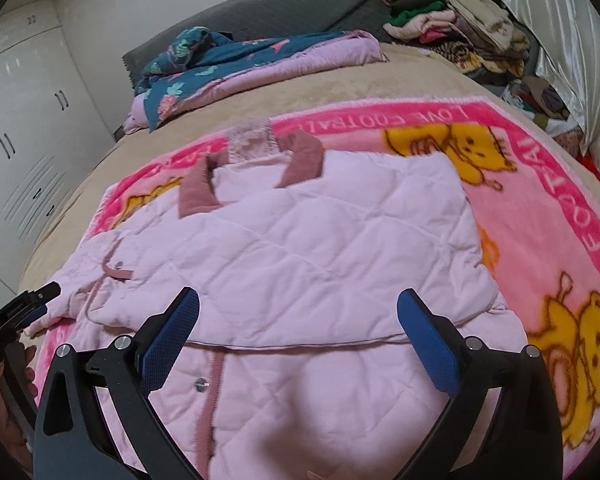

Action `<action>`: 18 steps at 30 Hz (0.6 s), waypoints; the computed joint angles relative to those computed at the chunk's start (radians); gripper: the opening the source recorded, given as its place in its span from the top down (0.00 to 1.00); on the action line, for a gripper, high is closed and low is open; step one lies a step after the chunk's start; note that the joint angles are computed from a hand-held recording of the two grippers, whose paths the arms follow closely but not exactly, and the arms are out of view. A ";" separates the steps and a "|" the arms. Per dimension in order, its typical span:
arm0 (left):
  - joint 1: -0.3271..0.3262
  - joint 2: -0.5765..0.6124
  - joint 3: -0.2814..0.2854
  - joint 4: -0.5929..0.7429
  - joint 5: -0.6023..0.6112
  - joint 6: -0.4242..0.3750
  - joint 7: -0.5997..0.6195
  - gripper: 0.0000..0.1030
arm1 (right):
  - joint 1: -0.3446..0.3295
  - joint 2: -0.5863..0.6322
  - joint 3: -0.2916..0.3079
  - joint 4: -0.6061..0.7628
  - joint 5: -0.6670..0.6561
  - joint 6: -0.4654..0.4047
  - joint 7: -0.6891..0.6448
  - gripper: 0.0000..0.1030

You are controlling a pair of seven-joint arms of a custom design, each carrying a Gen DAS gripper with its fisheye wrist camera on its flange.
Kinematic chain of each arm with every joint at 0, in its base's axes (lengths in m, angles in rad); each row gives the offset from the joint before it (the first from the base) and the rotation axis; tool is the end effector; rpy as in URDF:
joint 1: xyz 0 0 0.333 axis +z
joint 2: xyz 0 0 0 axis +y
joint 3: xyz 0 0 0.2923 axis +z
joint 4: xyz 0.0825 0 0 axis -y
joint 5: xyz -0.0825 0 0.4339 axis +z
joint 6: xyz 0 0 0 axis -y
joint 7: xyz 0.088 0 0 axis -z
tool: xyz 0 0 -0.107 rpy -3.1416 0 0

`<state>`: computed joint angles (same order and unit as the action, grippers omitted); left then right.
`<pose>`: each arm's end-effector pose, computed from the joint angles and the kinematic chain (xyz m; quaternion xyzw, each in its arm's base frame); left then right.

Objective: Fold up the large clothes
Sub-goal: 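Move the left tool over the bed to the other sleeve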

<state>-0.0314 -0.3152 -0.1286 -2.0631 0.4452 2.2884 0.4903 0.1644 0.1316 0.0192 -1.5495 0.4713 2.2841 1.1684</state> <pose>0.5543 -0.0866 0.5958 -0.8561 0.3919 -0.2172 0.2576 0.6805 0.1363 0.6105 -0.7736 0.5215 -0.0906 0.3484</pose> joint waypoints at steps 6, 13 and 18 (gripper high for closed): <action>0.027 -0.046 -0.009 -0.023 0.069 -0.026 -0.065 0.09 | 0.023 -0.042 0.017 -0.028 0.010 0.029 -0.035 0.04; 0.040 -0.084 0.002 -0.049 0.075 -0.039 -0.074 0.09 | 0.054 -0.060 0.033 -0.025 0.033 0.020 -0.070 0.04; 0.052 -0.110 0.010 -0.074 0.075 -0.036 -0.091 0.09 | 0.083 -0.058 0.048 -0.023 0.030 0.024 -0.088 0.04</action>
